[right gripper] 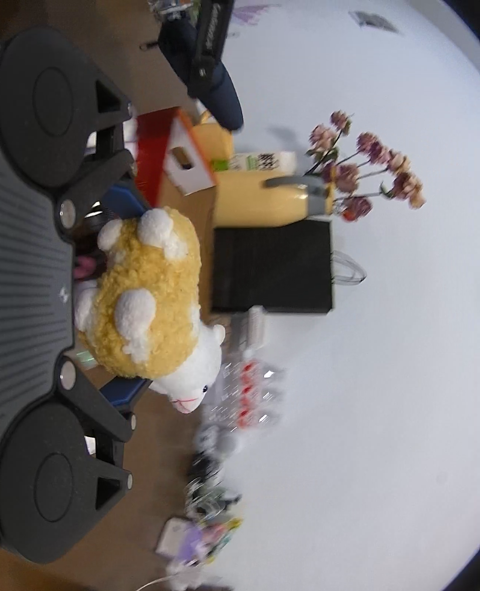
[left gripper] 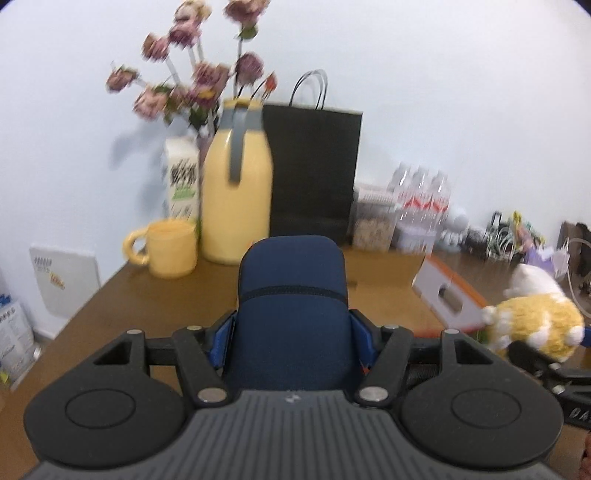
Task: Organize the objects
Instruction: 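Carry the case into the cardboard box with the left tool while the right tool drops the sheep in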
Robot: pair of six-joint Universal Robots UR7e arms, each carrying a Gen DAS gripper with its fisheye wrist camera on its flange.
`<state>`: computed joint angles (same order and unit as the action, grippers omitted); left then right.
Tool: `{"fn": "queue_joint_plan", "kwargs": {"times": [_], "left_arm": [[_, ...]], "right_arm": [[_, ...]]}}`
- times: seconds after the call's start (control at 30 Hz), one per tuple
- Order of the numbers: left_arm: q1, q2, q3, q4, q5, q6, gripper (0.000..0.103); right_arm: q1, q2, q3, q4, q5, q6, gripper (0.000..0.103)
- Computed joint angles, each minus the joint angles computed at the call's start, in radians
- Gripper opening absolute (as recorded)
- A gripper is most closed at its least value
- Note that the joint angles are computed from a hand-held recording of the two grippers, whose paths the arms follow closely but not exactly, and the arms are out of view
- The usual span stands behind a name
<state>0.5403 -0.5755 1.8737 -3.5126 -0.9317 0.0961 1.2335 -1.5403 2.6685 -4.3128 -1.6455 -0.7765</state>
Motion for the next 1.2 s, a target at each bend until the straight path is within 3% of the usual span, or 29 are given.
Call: {"fn": "queue_joint_plan", "kwargs": {"times": [0.13, 0.3, 0.57, 0.87, 0.9, 0.97, 1.0, 1.07, 1.2], "left_arm": [[0.01, 0.06, -0.123, 0.039, -0.013, 0.014, 0.065], [0.032, 0.139, -0.255, 0.105, -0.01, -0.021, 0.065], [0.073, 0.254, -0.417, 0.208, 0.013, -0.023, 0.065], [0.102, 0.288, -0.441, 0.242, -0.015, -0.004, 0.066], [0.102, 0.289, -0.439, 0.24, -0.015, -0.005, 0.068], [0.098, 0.298, -0.431, 0.185, -0.007, 0.015, 0.084], [0.096, 0.3, -0.424, 0.148, -0.005, 0.029, 0.102], [0.089, 0.308, -0.414, 0.054, -0.005, 0.061, 0.103], [0.085, 0.308, -0.411, 0.032, -0.01, 0.067, 0.103]], "right_arm": [[0.061, 0.03, -0.119, 0.101, -0.024, -0.015, 0.087], [0.088, 0.097, -0.25, 0.199, -0.065, -0.009, 0.087], [0.029, 0.175, -0.362, 0.294, -0.087, 0.038, 0.087], [-0.004, 0.184, -0.37, 0.347, -0.093, 0.07, 0.093], [-0.007, 0.179, -0.368, 0.364, -0.09, 0.074, 0.094], [-0.007, 0.178, -0.365, 0.36, -0.085, 0.072, 0.096], [-0.006, 0.18, -0.365, 0.351, -0.084, 0.07, 0.103], [-0.004, 0.184, -0.361, 0.328, -0.081, 0.067, 0.103], [-0.003, 0.188, -0.359, 0.313, -0.082, 0.064, 0.103]]}}
